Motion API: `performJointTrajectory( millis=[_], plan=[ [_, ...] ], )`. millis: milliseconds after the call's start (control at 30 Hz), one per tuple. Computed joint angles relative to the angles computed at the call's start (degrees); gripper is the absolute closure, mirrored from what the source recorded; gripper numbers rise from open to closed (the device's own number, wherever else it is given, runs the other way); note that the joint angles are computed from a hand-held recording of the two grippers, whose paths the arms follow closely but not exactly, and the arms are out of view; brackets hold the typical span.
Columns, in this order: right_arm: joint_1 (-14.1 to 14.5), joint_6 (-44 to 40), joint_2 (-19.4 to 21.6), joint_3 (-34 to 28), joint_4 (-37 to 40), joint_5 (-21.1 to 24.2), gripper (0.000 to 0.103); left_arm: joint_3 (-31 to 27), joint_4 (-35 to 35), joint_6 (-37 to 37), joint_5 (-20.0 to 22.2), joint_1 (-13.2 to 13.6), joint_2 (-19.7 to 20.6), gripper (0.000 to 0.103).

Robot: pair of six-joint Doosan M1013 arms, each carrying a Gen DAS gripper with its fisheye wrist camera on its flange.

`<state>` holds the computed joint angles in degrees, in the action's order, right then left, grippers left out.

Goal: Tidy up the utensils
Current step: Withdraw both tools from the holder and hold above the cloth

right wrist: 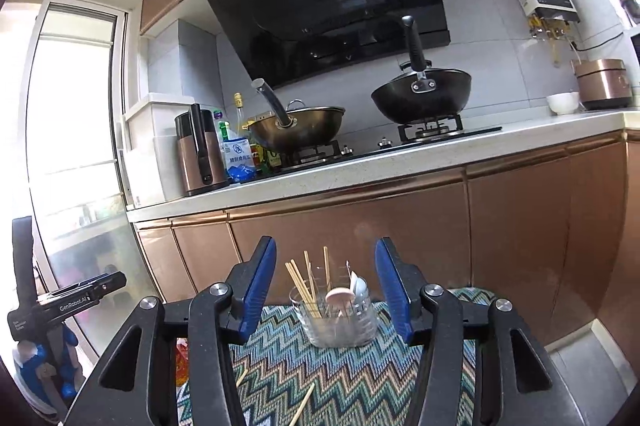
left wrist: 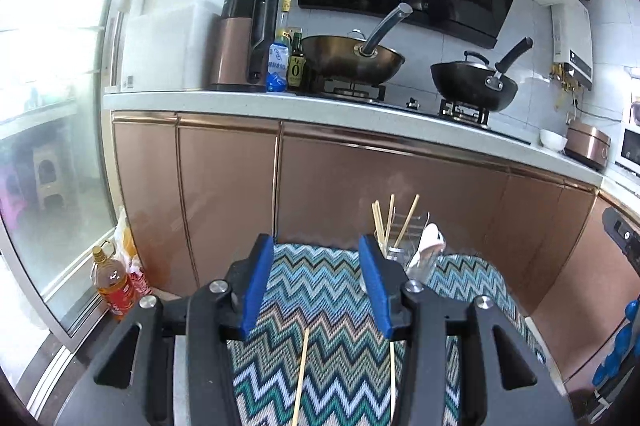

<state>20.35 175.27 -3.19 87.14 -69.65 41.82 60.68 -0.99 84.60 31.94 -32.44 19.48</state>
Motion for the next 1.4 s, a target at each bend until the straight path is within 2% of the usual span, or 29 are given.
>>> performJointTrajectory(
  millis=[333,700,1033,1400],
  plan=[
    [2.0,2.2,-1.9,2.8,-1.5,3.3,0.049,3.9,-1.7,1.6,0.2,0.1,-2.6,0.061],
    [2.2,5.1,-3.4,5.7,-1.4,3.6,0.049,5.7,-1.8,2.6,1.3,-0.3,-3.6,0.061],
    [2.9,5.5,-3.8,6.8,-0.1,7.0,0.049,8.3,-1.1,2.5,0.6,-1.0,-4.7,0.061],
    [2.3,2.3,-4.0,7.1,3.8,5.6,0.049,7.6,-1.4,1.4,1.2,-1.2,-4.1,0.061]
  ],
)
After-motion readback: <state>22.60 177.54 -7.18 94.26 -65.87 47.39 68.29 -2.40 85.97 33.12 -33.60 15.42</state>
